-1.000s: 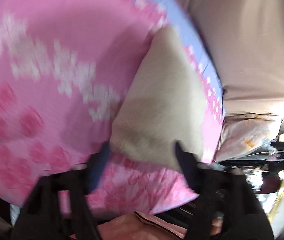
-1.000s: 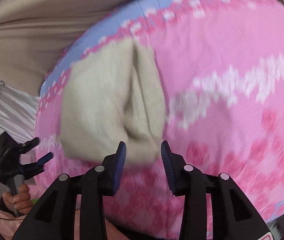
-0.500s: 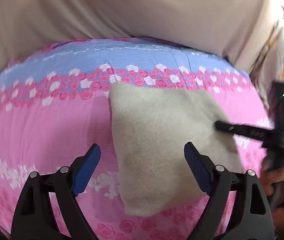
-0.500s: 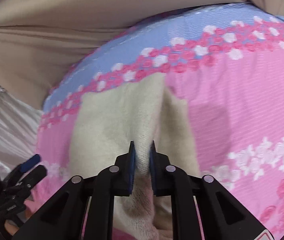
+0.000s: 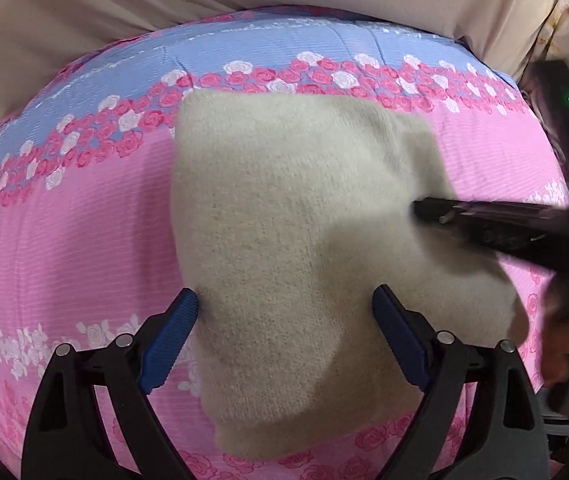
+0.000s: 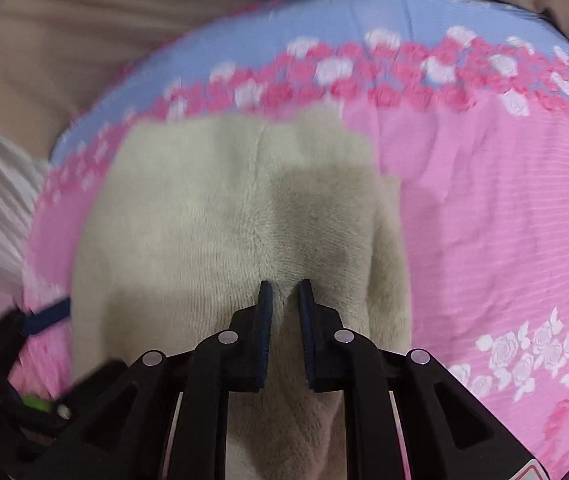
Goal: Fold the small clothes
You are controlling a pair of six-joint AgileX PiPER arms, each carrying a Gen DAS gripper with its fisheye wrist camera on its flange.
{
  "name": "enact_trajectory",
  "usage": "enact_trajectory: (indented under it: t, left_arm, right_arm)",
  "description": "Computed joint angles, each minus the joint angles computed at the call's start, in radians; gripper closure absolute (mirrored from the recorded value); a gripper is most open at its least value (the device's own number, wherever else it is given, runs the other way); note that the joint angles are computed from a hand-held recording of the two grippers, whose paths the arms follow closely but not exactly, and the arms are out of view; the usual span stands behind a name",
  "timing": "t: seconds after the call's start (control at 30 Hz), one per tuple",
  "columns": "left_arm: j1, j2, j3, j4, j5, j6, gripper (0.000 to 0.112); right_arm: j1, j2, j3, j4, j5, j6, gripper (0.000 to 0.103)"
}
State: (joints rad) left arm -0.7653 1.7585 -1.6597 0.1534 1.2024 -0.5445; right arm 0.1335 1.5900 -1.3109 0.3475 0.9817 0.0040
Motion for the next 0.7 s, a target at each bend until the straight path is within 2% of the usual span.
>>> enact_trajectory:
  t: [0.03,0.07,0.13,0.17,0.2,0.27,0.33,0.4,0.47,0.53,0.57,0.6,0.63,0.67,0.7]
  left_arm:
    - [0.000,0.003,-0.002,0.003,0.002,0.001,0.026]
    - [0.002,0.000,0.000,0.006,0.001,0.003,0.026]
    - [0.016,-0.016,0.016,-0.006,-0.013,-0.003,0.026]
    - [0.028,-0.027,0.026,-0.020,-0.024,-0.008,0.026]
    - [0.056,-0.046,0.048,-0.057,-0.051,-0.002,0.025]
    - [0.155,-0.110,0.134,-0.207,-0.147,0.038,0.018]
    - [0.269,-0.150,0.229,-0.361,-0.225,0.069,0.016]
    - [0.377,-0.130,0.284,-0.512,-0.238,0.118,0.016]
    - [0.460,-0.087,0.333,-0.663,-0.246,0.203,0.016]
    - [0.505,-0.053,0.369,-0.805,-0.255,0.316,0.015]
    - [0.514,-0.032,0.380,-0.859,-0.256,0.364,0.014]
    - [0.515,-0.019,0.384,-0.889,-0.257,0.393,0.014]
    - [0.505,-0.024,0.388,-0.883,-0.278,0.397,0.014]
    - [0.495,-0.006,0.363,-0.881,-0.264,0.416,0.014]
    - [0.484,0.009,0.342,-0.876,-0.252,0.426,0.015]
  right_arm:
    - [-0.005,-0.006,-0.023,-0.007,0.031,0.021,0.090]
    - [-0.015,-0.028,-0.031,-0.008,0.046,0.038,0.085]
    - [-0.039,-0.088,-0.012,-0.014,0.049,0.045,0.058]
    - [-0.048,-0.110,0.005,-0.031,0.039,0.047,0.036]
    - [-0.053,-0.133,0.035,-0.061,0.015,0.057,0.030]
    - [-0.072,-0.160,0.091,-0.084,-0.005,0.046,0.029]
    - [-0.094,-0.143,0.132,-0.075,0.007,0.048,0.027]
    - [-0.139,-0.115,0.183,0.033,-0.003,-0.001,0.027]
    - [-0.218,-0.095,0.247,0.203,-0.012,-0.094,0.026]
    - [-0.284,-0.055,0.288,0.369,0.006,-0.181,0.024]
    - [-0.306,-0.042,0.303,0.428,0.013,-0.211,0.020]
    - [-0.322,-0.039,0.317,0.479,0.010,-0.244,0.020]
    - [-0.324,-0.028,0.312,0.498,0.018,-0.258,0.024]
    - [-0.307,-0.033,0.317,0.507,0.012,-0.258,0.056]
    - [-0.307,-0.022,0.304,0.537,0.038,-0.277,0.063]
